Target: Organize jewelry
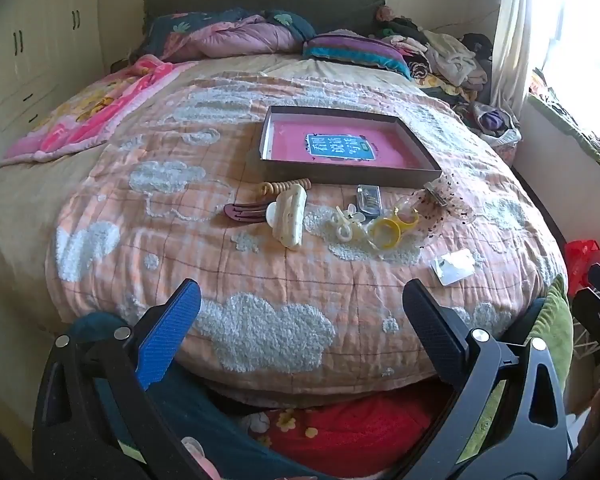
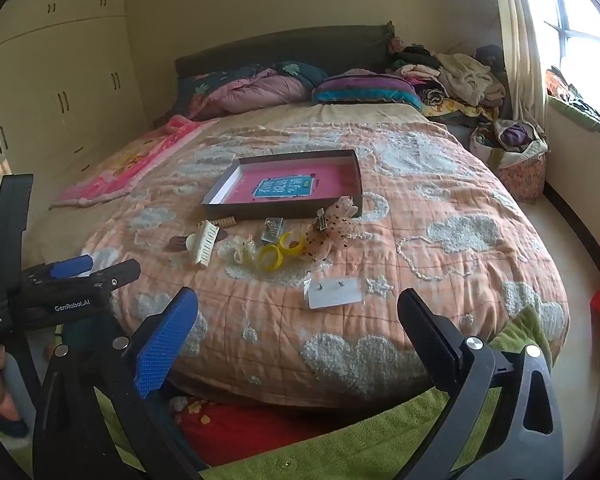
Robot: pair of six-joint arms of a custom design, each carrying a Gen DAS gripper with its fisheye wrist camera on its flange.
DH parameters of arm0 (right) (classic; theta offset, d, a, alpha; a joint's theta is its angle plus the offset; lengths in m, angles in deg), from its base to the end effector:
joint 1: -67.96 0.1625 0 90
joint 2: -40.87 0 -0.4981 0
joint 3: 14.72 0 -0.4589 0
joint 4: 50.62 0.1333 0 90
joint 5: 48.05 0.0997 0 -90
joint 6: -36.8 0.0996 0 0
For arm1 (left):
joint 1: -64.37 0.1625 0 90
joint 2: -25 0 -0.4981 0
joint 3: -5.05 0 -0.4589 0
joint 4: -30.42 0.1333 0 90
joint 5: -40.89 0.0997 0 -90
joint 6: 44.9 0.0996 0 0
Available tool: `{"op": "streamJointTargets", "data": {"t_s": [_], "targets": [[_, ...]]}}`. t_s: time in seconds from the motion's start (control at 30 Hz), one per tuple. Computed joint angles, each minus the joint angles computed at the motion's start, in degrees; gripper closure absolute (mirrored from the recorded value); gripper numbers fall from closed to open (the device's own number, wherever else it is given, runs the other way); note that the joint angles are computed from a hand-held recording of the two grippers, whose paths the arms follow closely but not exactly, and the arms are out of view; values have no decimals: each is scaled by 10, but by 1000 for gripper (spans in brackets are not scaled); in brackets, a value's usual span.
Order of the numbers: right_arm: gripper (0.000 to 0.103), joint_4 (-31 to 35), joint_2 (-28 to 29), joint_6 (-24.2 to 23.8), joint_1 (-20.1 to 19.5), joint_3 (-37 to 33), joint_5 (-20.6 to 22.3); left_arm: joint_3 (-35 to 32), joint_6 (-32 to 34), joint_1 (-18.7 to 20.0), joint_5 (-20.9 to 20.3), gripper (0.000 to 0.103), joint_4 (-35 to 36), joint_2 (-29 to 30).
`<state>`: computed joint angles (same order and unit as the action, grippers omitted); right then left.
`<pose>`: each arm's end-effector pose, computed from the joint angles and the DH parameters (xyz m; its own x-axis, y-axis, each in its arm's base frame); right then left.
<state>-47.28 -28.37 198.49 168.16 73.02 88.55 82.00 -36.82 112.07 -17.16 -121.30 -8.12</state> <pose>0.1730 -0.6173 0.3646 -0.7347 0.3996 0.5482 -0.3125 0.5179 -0.7963 -0.4473 -0.7680 0.0671 -0.6397 0.5453 -0.5418 0.7377 0.6335 -0.2334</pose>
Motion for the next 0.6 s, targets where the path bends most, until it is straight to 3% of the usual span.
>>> {"op": "streamJointTargets", "data": {"t_s": [0.6], "targets": [[4,-8,1,-10,2,1,-1,-3,6,-3,4,8,-6,0]]}}
